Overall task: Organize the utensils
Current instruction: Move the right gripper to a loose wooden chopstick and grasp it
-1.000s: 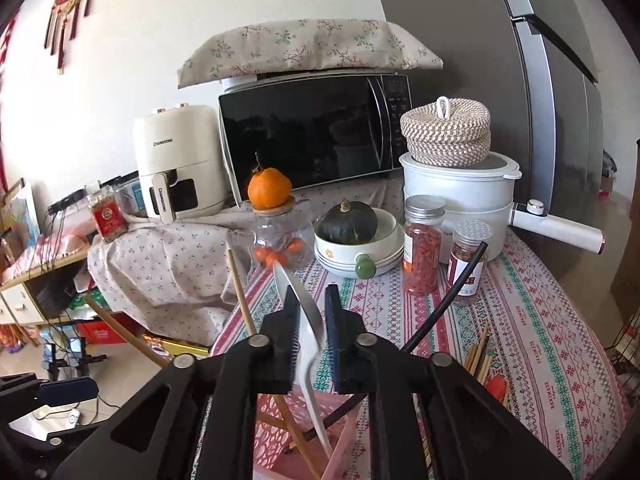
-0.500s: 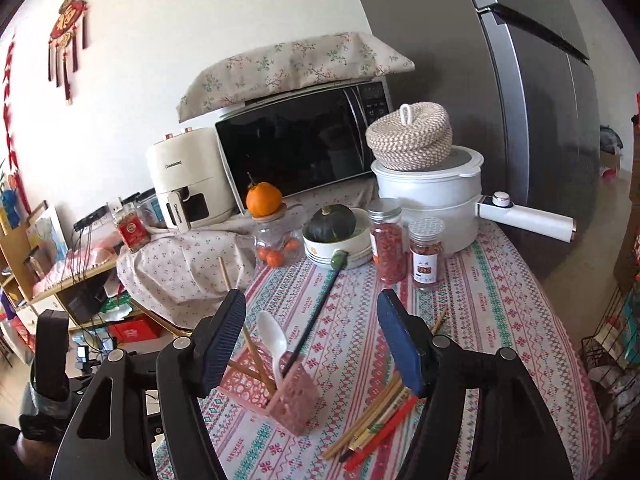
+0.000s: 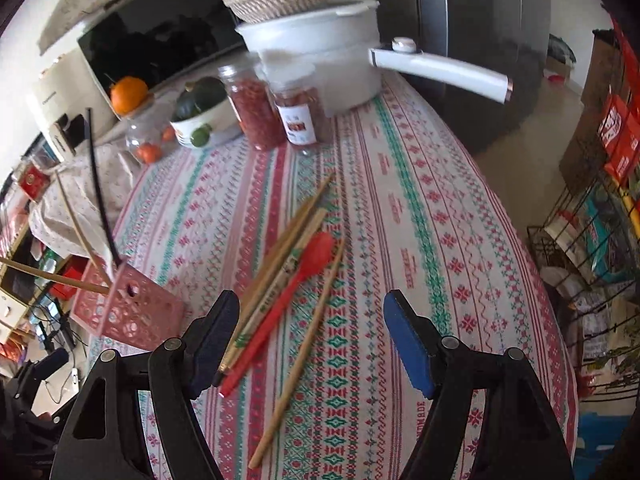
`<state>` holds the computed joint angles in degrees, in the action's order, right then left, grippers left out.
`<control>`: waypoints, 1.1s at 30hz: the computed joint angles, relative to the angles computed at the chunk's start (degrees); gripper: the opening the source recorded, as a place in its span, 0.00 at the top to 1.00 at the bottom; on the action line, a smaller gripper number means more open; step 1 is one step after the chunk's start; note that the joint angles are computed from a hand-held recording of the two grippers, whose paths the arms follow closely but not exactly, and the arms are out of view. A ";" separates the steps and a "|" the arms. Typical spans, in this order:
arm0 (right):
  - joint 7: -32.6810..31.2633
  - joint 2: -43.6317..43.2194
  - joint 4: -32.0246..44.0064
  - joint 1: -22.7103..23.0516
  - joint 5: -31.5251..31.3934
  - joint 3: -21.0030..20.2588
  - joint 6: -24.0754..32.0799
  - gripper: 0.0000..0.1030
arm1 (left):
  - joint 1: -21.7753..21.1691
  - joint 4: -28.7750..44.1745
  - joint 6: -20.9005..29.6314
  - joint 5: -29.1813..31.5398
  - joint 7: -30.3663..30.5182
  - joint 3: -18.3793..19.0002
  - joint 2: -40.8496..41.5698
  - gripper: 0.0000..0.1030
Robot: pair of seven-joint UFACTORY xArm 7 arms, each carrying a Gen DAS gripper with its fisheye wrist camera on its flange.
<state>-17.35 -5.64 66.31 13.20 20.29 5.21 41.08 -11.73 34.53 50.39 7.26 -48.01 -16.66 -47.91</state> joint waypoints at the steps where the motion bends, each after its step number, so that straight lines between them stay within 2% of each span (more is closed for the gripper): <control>1: 2.17 1.29 1.04 -0.25 -2.60 0.30 1.57 0.25 | -0.08 0.11 0.08 0.21 0.27 -0.15 0.30 0.00; 6: 7.70 7.28 5.61 -0.38 -8.89 1.04 6.71 0.25 | -0.69 0.52 0.80 0.94 1.50 -0.51 1.38 0.00; 11: 11.84 11.53 8.22 0.21 -14.18 1.38 7.24 0.25 | -1.13 0.82 1.07 1.64 2.43 -0.86 1.72 0.00; 17: 14.75 13.98 9.79 1.11 -17.47 1.62 7.87 0.26 | -2.00 2.29 1.69 3.66 4.57 -2.44 3.39 0.00; 19: 16.34 13.98 9.54 1.78 -19.83 1.62 6.95 0.35 | -2.45 3.09 1.41 3.80 5.01 -2.75 4.56 0.00; 20: 17.32 13.79 9.28 2.19 -21.87 1.50 6.64 0.43 | -2.72 3.41 1.15 3.66 5.19 -2.66 5.09 0.00; 22: 16.56 13.74 9.34 1.99 -21.37 1.65 6.87 0.53 | -3.19 4.40 0.42 3.44 5.28 -2.89 6.53 0.00; 24: 15.39 13.46 9.56 1.49 -20.58 1.56 7.93 0.73 | -3.72 5.72 -0.17 3.55 5.55 -3.37 8.40 0.00; 26: 13.09 13.01 9.43 0.54 -18.80 1.34 9.10 0.85 | -3.99 7.48 -0.29 4.48 5.87 -4.31 10.78 0.00; 28: 10.22 13.05 10.03 -0.78 -15.41 1.07 11.12 0.92 | -4.23 9.79 0.06 5.82 6.11 -5.40 13.75 0.00; 33: 6.02 11.44 9.09 -3.47 -11.75 -0.21 14.01 0.94 | -5.27 16.79 1.62 9.39 6.33 -6.49 22.53 0.00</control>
<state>-11.32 5.80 75.40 9.73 8.54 5.00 55.09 -17.00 51.32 52.02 16.65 -41.68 -23.16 -25.38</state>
